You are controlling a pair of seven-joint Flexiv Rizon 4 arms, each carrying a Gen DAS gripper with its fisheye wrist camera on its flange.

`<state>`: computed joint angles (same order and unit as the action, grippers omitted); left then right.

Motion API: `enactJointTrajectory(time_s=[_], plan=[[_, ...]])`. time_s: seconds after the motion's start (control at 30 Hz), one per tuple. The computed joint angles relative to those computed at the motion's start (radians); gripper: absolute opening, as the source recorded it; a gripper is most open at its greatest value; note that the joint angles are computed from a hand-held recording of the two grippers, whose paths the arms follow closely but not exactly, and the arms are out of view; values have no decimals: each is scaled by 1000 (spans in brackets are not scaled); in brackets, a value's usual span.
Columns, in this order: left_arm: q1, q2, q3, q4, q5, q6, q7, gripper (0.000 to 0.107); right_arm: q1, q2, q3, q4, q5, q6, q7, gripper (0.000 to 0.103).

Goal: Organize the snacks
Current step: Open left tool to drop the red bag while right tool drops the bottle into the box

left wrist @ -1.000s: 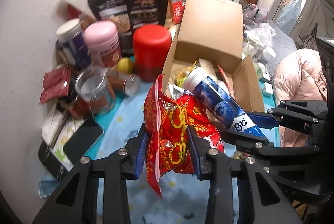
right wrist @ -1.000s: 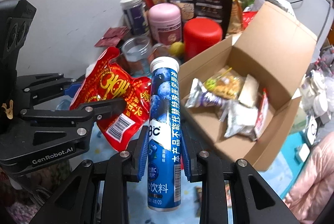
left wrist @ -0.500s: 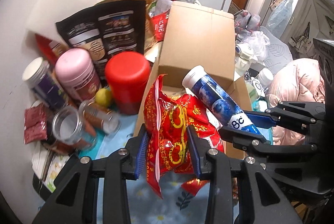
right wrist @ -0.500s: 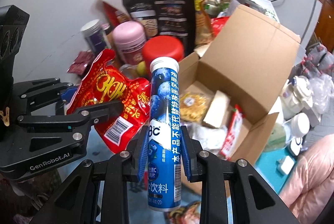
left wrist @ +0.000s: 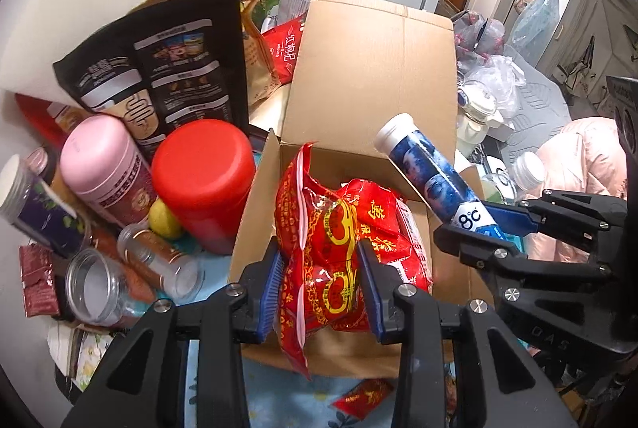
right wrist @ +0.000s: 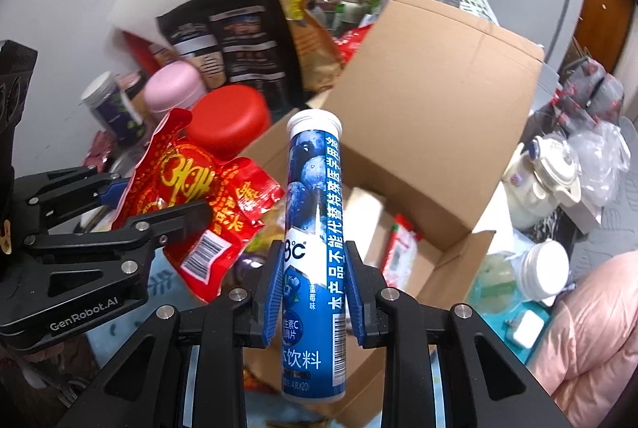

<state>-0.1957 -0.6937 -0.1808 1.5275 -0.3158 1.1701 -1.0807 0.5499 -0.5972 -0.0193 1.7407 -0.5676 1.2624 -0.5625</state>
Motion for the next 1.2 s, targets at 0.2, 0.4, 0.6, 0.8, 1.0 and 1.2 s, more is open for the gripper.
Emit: enactJointTrajectory(time_s=[0.2, 0.4, 0.6, 0.8, 1.0, 1.2], plan=[[-54, -66, 61, -97, 58, -28, -70, 36, -21, -36, 0, -28, 20, -19, -13, 28], [-84, -121, 108, -170, 115, -75, -151, 36, -29, -75, 0, -59, 43, -51, -31, 28], [-104, -164, 148, -222, 172, -124, -232, 36, -35, -117, 13, -93, 64, -85, -58, 28], [-115, -192, 174, -261, 225, -169, -294, 36, -28, -143, 11, -119, 77, -117, -70, 28], [-116, -207, 184, -295, 258, -226, -338, 36, -26, -152, 21, -146, 91, -178, -83, 37], [-145, -183, 218, -288, 327, -185, -382, 37, -7, -139, 8, -139, 70, -212, -57, 51]])
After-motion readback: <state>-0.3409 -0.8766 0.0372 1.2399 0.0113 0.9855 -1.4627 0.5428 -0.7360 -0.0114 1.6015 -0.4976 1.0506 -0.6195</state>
